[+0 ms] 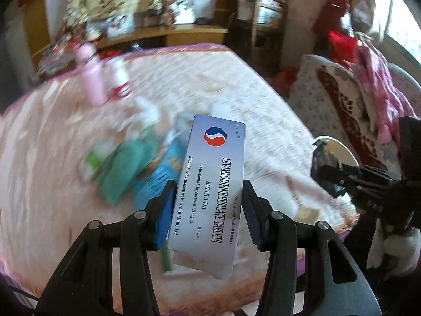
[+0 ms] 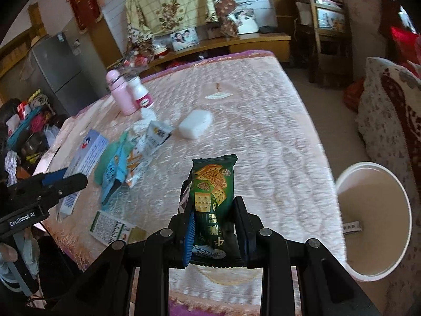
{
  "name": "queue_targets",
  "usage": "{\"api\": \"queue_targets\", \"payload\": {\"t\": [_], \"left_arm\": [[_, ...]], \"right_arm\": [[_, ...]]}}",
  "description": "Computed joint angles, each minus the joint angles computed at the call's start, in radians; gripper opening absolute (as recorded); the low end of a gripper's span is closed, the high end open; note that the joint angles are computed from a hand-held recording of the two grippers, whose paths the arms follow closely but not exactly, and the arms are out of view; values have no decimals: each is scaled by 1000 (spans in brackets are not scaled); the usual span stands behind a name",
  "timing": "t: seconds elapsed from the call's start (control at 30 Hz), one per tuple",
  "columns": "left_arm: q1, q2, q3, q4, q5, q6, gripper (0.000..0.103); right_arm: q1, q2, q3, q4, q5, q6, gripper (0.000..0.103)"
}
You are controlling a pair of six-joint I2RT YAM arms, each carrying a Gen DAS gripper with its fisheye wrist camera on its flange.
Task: Collect trash
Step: 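Carry the medicine box and green snack packet over the white bucket and open both tools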
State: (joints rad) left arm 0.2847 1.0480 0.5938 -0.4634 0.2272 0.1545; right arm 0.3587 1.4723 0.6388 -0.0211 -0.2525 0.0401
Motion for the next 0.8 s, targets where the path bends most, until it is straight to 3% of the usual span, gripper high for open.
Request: {"api": "queue_targets", "payload": {"t": [0.43,0.63,0.8], "left_arm": [[-467,206,128,123,-181,-230,47],[-585,338,218,154,-210,-283,47],[-633,451,299,164,-170,-332,47]], "right_arm": [[-287,-83,-16,-83,-74,-107,26],[-417,-72,1,-110,-104,-166,26],[-500,-38,28,-121,-112,-198,26]]}}
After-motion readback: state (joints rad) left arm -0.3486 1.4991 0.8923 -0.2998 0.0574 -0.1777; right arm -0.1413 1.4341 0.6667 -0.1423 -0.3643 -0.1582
